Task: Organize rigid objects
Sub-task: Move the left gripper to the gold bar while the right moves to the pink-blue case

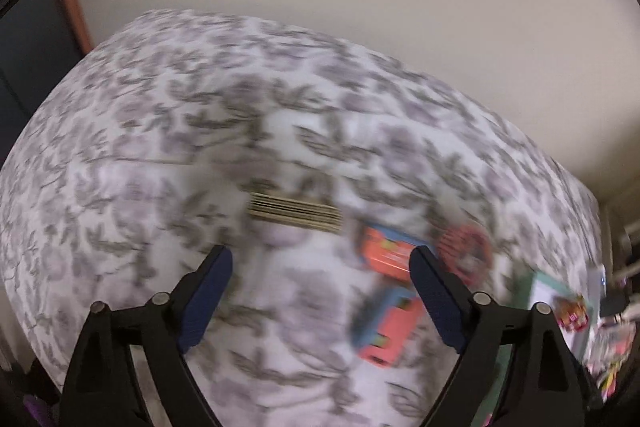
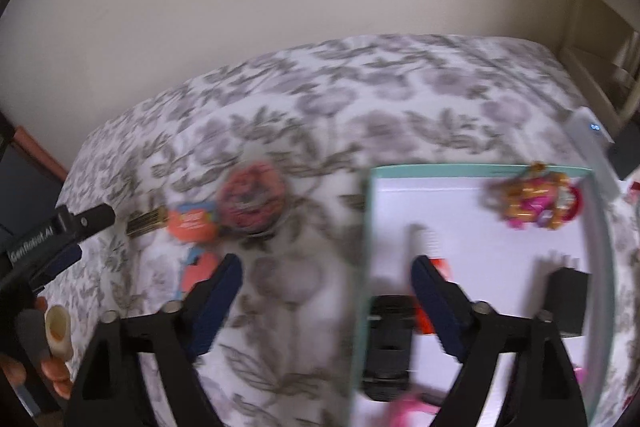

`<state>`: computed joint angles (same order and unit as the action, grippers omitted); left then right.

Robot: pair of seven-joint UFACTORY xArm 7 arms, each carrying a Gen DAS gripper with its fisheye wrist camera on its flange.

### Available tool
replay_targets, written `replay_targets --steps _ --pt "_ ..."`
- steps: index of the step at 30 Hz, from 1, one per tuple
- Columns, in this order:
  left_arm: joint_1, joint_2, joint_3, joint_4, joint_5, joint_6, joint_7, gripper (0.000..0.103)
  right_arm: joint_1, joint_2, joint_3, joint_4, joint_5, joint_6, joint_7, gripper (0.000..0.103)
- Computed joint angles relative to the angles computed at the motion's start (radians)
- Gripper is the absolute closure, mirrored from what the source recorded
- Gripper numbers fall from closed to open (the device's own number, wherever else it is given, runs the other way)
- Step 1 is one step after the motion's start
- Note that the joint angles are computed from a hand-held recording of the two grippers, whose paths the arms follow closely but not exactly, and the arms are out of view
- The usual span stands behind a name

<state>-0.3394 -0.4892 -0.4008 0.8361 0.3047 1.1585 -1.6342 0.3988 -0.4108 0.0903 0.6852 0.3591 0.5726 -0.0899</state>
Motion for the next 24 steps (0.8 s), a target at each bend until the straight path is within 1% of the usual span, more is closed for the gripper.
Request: replay_targets --steps 3,6,10,15,20,24 --pt "0.003 -0.076 0.02 -0.062 -0.018 0.022 -0.004 0.011 0.025 0.021 0.031 0.002 -0.002 -0.022 0.009 0.01" --pt "0.015 -0.137 0.033 -0.119 -0.037 0.027 0.0 0.004 0.053 0.047 0.047 0.007 0.003 -0.037 0.014 0.01" --pt "0.035 -0.18 0.044 -0.173 -0.059 -0.009 0.018 0.004 0.08 0.091 0.073 0.022 -0.005 -0.053 0.024 0.01" --pt "0.055 -0.166 0.052 -0.206 -0.075 -0.075 0.054 0.004 0.099 0.146 0.109 0.037 -0.05 -0.077 0.052 0.01" --pt "0.069 -0.103 0.054 -0.208 -0.053 -0.135 0.105 0.004 0.115 0.191 0.135 0.052 -0.101 -0.098 0.073 0.01" --pt "0.063 -0.059 0.077 -0.218 -0.04 -0.173 0.185 0.004 0.128 0.212 0.126 0.065 -0.086 -0.094 0.058 0.01"
